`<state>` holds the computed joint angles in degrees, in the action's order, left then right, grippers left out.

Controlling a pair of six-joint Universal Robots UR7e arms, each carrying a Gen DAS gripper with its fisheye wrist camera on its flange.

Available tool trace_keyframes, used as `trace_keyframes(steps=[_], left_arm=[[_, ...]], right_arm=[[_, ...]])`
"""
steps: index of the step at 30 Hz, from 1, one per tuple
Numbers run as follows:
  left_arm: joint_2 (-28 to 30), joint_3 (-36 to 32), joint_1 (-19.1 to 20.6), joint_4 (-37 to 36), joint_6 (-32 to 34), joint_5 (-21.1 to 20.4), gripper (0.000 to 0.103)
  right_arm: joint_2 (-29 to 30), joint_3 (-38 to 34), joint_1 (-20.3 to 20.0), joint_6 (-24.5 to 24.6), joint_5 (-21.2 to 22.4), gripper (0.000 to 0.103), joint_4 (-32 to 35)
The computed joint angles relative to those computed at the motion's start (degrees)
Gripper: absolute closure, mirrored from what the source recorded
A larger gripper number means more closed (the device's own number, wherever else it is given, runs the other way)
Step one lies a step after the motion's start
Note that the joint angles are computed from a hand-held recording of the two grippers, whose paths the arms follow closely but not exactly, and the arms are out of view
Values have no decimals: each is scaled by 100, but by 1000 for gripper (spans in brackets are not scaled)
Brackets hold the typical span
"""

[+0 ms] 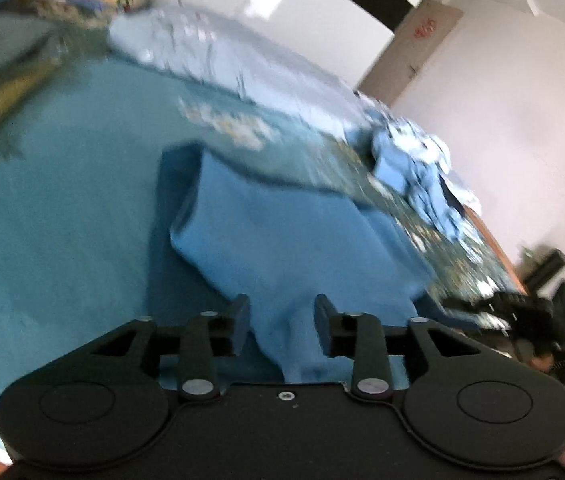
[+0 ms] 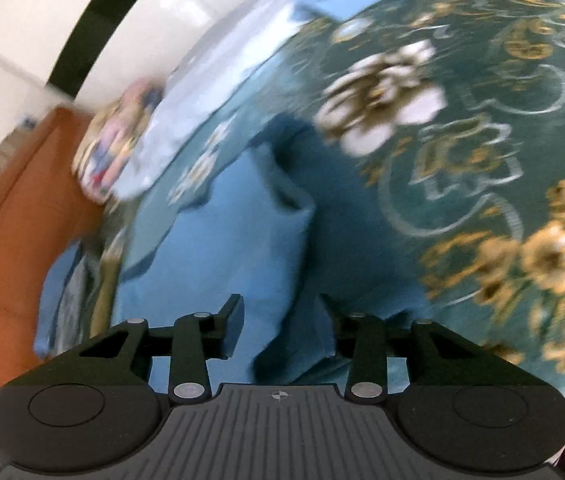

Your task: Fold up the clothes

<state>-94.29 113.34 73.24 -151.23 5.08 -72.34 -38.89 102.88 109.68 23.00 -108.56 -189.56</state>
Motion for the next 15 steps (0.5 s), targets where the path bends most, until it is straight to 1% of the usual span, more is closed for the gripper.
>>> trace_keyframes(steps=[3, 6, 10, 11, 12, 15], left_arm=[[436, -145, -100, -322, -115, 39, 64], [869, -286, -199, -401, -231, 132, 64], [1321, -387, -279, -542, -317, 105, 64], [1417, -396, -291, -596, -323, 85, 64], [1509, -419, -305, -603, -352, 136, 64], [1795, -539, -290, -555, -496, 278, 64]], right_arm=[[6, 40, -125, 105, -23, 66, -129], [72, 51, -211, 201, -43, 66, -313], [129, 52, -251, 95, -108, 66, -546], [133, 44, -256, 44, -129, 64, -571], [122, 34, -260, -11, -169, 58, -551], [87, 5, -280, -157, -267, 54, -487]])
